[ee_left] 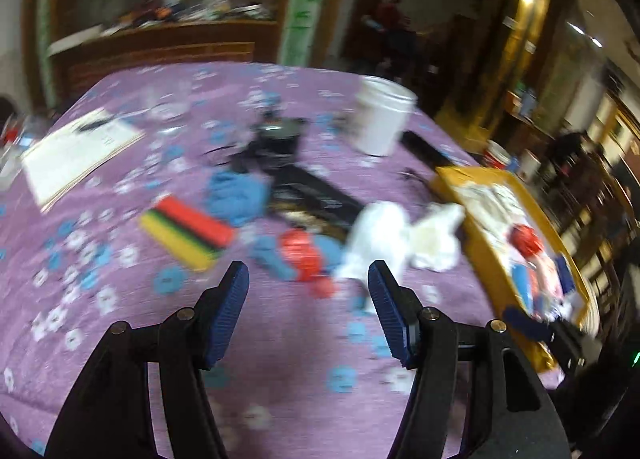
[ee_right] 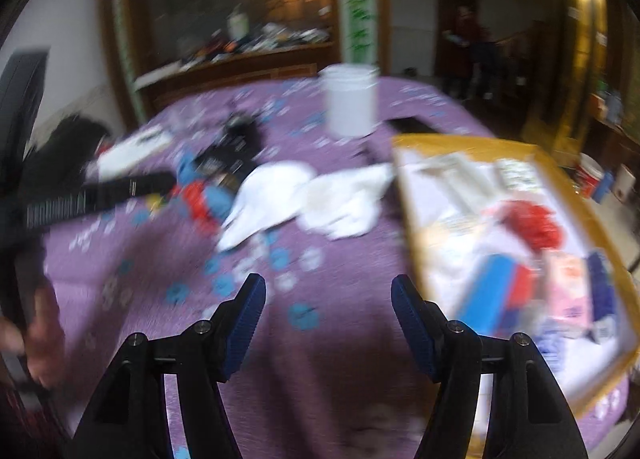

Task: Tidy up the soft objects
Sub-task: 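Move both open grippers away from the tray back toward the pile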

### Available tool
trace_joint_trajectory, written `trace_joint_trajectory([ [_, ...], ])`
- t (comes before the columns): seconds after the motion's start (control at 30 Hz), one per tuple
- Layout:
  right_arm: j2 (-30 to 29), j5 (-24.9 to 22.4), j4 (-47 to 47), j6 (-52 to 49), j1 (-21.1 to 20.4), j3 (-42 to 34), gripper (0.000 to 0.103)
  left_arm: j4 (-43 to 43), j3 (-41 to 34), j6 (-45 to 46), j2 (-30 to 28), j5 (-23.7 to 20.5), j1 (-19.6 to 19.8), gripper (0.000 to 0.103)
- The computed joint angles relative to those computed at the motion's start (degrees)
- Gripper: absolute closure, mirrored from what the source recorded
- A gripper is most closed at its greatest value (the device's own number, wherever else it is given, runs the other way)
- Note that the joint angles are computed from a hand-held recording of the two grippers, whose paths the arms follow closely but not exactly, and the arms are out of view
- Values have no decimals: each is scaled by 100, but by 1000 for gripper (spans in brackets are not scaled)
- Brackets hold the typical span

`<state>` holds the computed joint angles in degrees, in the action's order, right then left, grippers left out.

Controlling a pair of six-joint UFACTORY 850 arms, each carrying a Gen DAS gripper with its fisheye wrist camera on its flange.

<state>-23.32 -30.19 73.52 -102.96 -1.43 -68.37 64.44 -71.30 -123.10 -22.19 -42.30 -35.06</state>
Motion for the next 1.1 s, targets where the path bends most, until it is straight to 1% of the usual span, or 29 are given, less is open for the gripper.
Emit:
trace_joint_trajectory([
  [0.07, -59, 25, -110, -32, 127, 18, 35, -65, 221, -192, 142, -16, 62, 42],
  [0.17, -196, -69, -254, 42, 215, -78, 35, -180, 450, -373, 294, -21, 154, 42],
  [0.23, -302, -75, -565, 383, 271, -180, 35, -342, 538, -354, 364, -65, 211, 42],
  [0.3, -359, -220, -686, 528, 231, -265, 35, -441, 609, -393, 417, -96, 271, 42],
  [0.33, -377, -360, -630, 485, 179, -287, 35, -540, 660, -420, 449, -44, 347, 39],
  [0.37, -377, -425, -627, 490, 147, -283, 35, -630, 702, -422, 479, 34, 424, 32],
  [0.4, -403, -451, -702, 604, 139, -309, 35, -778, 755, -460, 509, 143, 521, 30],
  [0.43, -423, -462, -815, 724, 137, -341, 35, -832, 826, -525, 554, 244, 586, 30],
  [0.47, -443, -483, -896, 791, 141, -369, 35, -867, 946, -699, 612, 492, 706, 30],
  [0.57, -421, -590, -699, 539, 101, -333, 35, -918, 1143, -1049, 688, 961, 927, 31],
  [0.7, -403, -701, -605, 384, 75, -304, 35, -1008, 1178, -1305, 630, 1320, 1144, 31],
  [0.73, -400, -731, -584, 362, 65, -301, 35, -1057, 1130, -1274, 589, 1341, 1180, 31],
  [0.8, -407, -804, -529, 308, 42, -308, 35, -1340, 907, -976, 425, 1232, 1225, 31],
  [0.83, -402, -812, -509, 292, 43, -301, 35, -1418, 742, -784, 308, 1089, 1222, 31],
  [0.9, -403, -831, -516, 289, 41, -303, 35, -1816, 357, -39, 30, 816, 1269, 31],
  [0.93, -400, -826, -517, 289, 41, -300, 35, -2078, 158, 379, -134, 752, 1315, 31],
  [0.97, -399, -824, -505, 281, 41, -298, 35, -2234, -60, 728, -312, 611, 1328, 26],
  [1.0, -394, -830, -469, 257, 34, -290, 35, -2252, -334, 1038, -522, 240, 1287, 26],
  [1.03, -391, -843, -427, 228, 24, -284, 35, -2410, -562, 1425, -703, -22, 1278, 26],
  [1.07, -385, -861, -384, 197, 10, -274, 35, -2424, -705, 1618, -815, -215, 1252, 26],
  [1.1, -384, -869, -373, 194, 4, -270, 35, -2353, -775, 1747, -889, -317, 1221, 26],
])
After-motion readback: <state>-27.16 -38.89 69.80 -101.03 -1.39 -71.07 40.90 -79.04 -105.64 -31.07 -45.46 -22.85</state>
